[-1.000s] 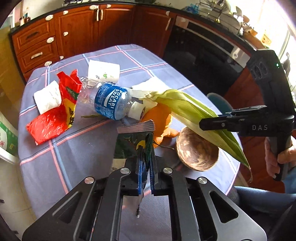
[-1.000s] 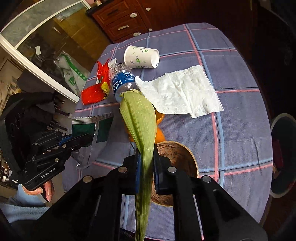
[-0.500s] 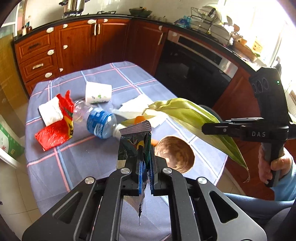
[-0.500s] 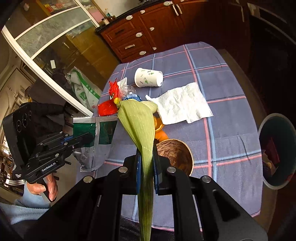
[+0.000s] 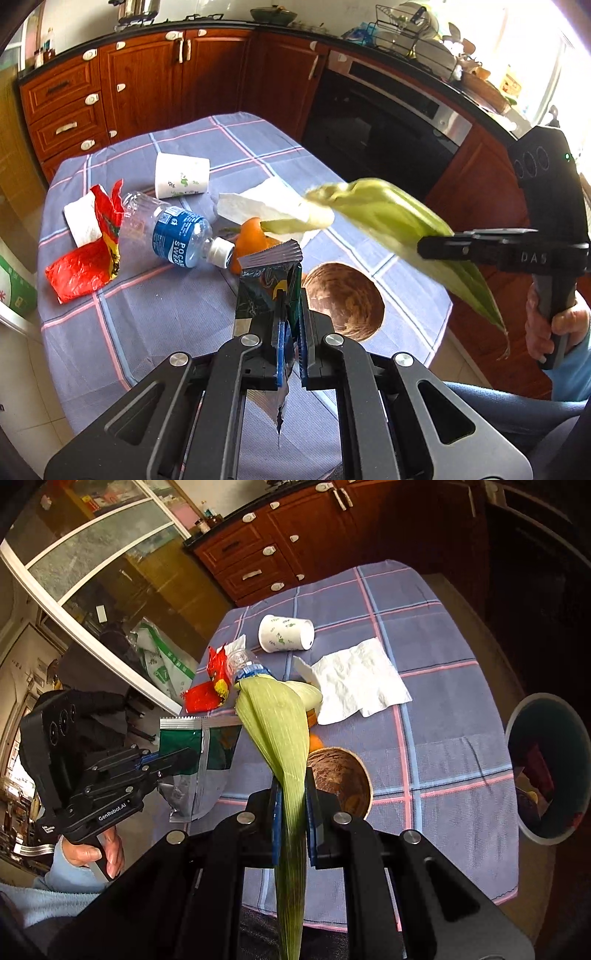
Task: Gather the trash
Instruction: 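Grasp the green wrapper with the left tool while the right tool grasps the corn husk, then carry the wrapper and corn husk over the teal bin with both tools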
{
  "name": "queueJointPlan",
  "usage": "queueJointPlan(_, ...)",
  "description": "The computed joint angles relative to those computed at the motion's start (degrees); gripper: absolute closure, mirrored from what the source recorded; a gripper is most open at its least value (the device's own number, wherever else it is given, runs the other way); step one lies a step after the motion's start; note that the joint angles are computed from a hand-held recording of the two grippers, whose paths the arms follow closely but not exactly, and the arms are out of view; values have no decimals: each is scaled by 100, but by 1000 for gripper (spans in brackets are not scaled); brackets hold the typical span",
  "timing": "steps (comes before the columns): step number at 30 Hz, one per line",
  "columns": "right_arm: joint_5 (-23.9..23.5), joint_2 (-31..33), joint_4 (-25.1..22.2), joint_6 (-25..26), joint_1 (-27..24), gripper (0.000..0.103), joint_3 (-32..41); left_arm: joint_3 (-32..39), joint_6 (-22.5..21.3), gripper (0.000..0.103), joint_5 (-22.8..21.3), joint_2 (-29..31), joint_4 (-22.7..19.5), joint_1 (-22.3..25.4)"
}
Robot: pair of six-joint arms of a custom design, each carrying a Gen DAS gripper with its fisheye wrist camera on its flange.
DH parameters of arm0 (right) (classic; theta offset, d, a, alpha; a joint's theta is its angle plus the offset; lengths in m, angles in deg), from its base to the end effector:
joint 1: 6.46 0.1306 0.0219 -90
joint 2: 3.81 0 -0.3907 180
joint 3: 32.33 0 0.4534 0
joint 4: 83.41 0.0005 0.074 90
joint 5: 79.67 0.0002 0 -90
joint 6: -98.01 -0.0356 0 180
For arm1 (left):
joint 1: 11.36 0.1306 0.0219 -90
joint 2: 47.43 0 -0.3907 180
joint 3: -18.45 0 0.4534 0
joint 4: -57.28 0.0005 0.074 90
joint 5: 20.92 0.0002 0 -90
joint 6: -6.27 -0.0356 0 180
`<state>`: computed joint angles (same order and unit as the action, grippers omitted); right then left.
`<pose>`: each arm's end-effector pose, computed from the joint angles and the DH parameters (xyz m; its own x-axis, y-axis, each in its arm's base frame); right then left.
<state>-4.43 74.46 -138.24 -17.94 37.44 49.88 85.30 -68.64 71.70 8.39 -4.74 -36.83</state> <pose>0.3277 0.3272 0.4600 -0.8468 -0.2277 -0.4807 -0.4624 0.7618 0.4538 0.2846 -0.1379 0.4553 -0.7959 0.0911 -0.5985 0.2572 0.9458 -0.1982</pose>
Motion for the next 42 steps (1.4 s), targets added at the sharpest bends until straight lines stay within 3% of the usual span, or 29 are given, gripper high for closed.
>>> queueJointPlan(8,-33,56,229,-41,-91,93,262,175,-50,97,113,-10,38,126)
queueJointPlan(14,118,-426,313,-51,-465,93,187,668,-254,97,95,431,185,-253)
queueJointPlan(23,513,-1606,143,-58,-1406,93,-310,1827,-488,97,469,1764,542,-1090)
queueJointPlan(29,539,-2163,-89,47,-2236,93,-715,2731,-654,97,755,2843,532,-1649)
queueJointPlan(34,317,-2193,-238,13,-2825,93,-1132,3310,-667,97,912,3760,379,-1914)
queueJointPlan(42,-106,-1632,-265,12,-3528,93,-1668,4003,-562,97,949,5026,40,-1950)
